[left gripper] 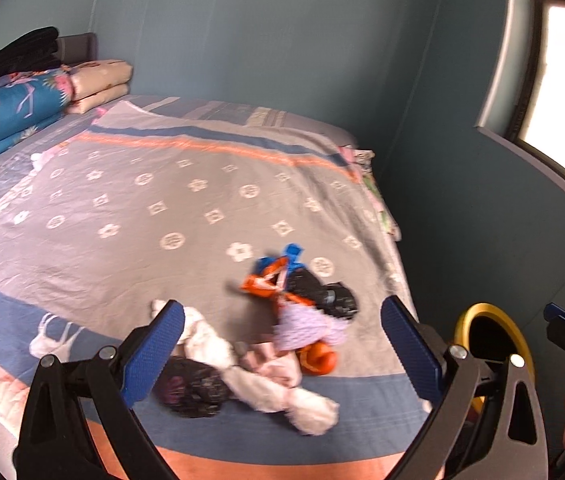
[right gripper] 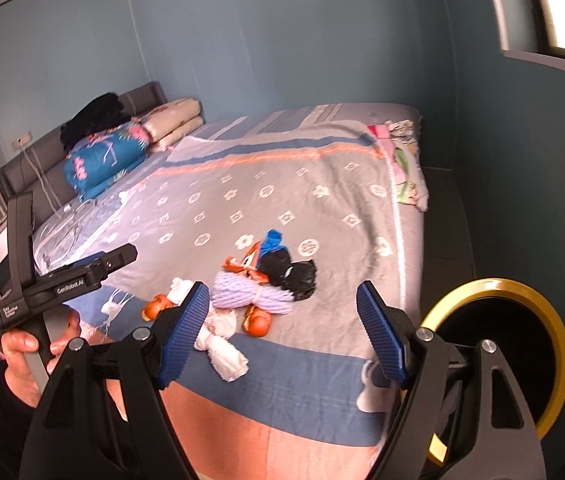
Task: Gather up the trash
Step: 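Move both tools back over the remaining trash on the bed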
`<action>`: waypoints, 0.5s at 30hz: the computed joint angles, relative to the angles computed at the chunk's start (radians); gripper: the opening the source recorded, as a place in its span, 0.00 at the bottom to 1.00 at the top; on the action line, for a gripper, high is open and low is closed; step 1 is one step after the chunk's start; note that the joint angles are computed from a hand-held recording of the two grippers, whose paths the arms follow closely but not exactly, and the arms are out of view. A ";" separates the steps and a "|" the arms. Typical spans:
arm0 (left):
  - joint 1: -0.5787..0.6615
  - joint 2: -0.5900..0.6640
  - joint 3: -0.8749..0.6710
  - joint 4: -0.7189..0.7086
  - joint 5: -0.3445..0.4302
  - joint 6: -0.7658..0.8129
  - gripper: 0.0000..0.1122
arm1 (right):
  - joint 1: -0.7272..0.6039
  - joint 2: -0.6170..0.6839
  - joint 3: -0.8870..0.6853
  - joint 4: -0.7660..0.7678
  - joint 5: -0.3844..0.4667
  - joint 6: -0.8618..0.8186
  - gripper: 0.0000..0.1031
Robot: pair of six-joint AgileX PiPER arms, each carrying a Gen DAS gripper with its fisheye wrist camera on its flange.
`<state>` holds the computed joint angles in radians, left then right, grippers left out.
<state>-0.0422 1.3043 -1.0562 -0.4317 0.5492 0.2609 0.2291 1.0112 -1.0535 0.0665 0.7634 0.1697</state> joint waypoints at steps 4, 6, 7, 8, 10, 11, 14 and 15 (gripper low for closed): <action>0.092 0.033 0.006 -0.051 0.020 0.085 0.85 | 0.102 0.073 -0.017 -0.074 -0.027 0.092 0.71; 0.124 0.050 0.013 -0.066 0.020 0.115 0.85 | 0.144 0.104 -0.025 -0.103 -0.036 0.128 0.71; 0.135 0.057 0.019 -0.071 0.016 0.127 0.85 | 0.167 0.123 -0.031 -0.121 -0.039 0.147 0.71; 0.147 0.065 0.021 -0.074 0.015 0.136 0.85 | 0.185 0.138 -0.036 -0.136 -0.043 0.163 0.71; 0.181 0.091 0.024 -0.086 0.015 0.162 0.85 | 0.217 0.178 -0.046 -0.153 -0.053 0.184 0.71; 0.194 0.103 0.022 -0.094 0.016 0.172 0.85 | 0.222 0.193 -0.049 -0.146 -0.057 0.178 0.71; 0.238 0.141 0.019 -0.117 0.024 0.203 0.85 | 0.243 0.245 -0.059 -0.141 -0.069 0.173 0.71; 0.256 0.157 0.015 -0.125 0.029 0.214 0.85 | 0.251 0.263 -0.062 -0.139 -0.075 0.172 0.71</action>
